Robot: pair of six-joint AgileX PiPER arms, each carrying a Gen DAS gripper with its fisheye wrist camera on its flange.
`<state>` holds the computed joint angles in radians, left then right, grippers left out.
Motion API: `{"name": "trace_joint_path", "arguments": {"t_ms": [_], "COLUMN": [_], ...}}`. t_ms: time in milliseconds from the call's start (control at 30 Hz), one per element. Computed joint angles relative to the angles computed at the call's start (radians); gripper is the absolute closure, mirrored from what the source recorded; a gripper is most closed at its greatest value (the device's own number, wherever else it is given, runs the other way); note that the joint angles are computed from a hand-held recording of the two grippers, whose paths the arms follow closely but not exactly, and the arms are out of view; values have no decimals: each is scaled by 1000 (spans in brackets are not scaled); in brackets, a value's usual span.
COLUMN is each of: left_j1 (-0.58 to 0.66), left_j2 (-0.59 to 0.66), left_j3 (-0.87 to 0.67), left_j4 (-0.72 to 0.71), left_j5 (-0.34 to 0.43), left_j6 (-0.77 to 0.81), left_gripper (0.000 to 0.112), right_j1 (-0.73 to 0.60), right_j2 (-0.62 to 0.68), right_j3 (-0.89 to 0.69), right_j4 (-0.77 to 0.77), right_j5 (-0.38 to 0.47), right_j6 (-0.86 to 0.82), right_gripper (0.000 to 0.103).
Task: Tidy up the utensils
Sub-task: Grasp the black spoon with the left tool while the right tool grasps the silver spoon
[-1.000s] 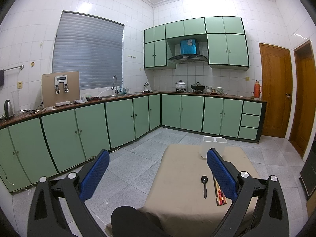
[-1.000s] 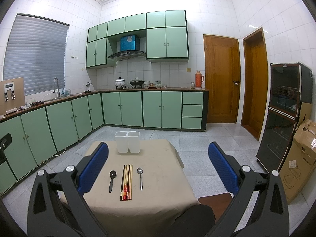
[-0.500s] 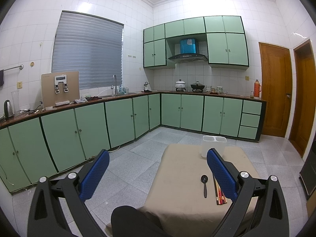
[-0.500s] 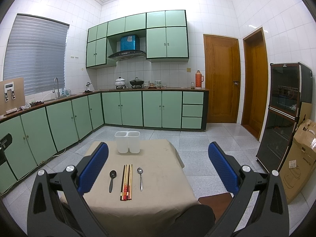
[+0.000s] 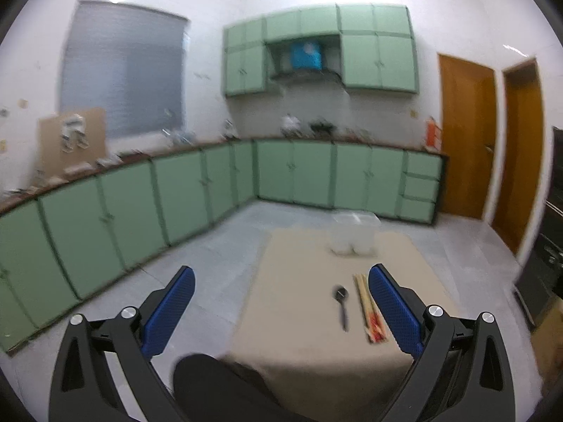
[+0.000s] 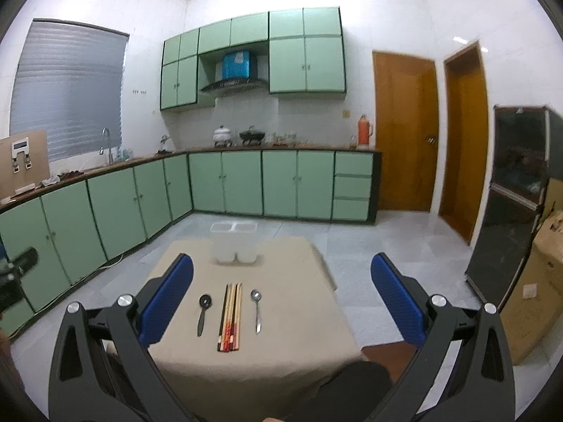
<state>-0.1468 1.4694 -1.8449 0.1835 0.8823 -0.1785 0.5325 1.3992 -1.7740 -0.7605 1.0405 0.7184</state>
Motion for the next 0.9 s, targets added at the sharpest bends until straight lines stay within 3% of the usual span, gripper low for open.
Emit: {"name": "trace_joint_path", "arguments": {"t_ms": [100,267,300,333,467,600,667,900], "left_j1": [42,66,63,64,66,34,22,-12], "left_j2": [102,265,286,318,453,569,637,971], "left_j3": [-48,-137,-144,-163,-255,-331,-389,-818], "left_j4": [-155,-278,-281,-291,-354,-350,-359,-360], "left_j5": [51,95,93,100,121,110,125,323], "left_j6": [119,190,186,190,222,223,225,179], "left_gripper": [15,15,15,15,20,26,35,41], "right_j1": [-96,-204,-215,-238,-301,-334,-338,-377], "right_j2": [55,168,194,233,362,468,537,728], "right_j3": [1,2,-19,-42,-107,-149,-187,-322], "right_j4": [159,369,400,460,630,711,718,794], "right_j5": [-50,-127,-125,-124,-130,-147,-145,-141], "right_j6": [-104,-252,-279,-330,-452,-503,-515,-592], "right_gripper": [5,7,14,29,47,48,49,51]}}
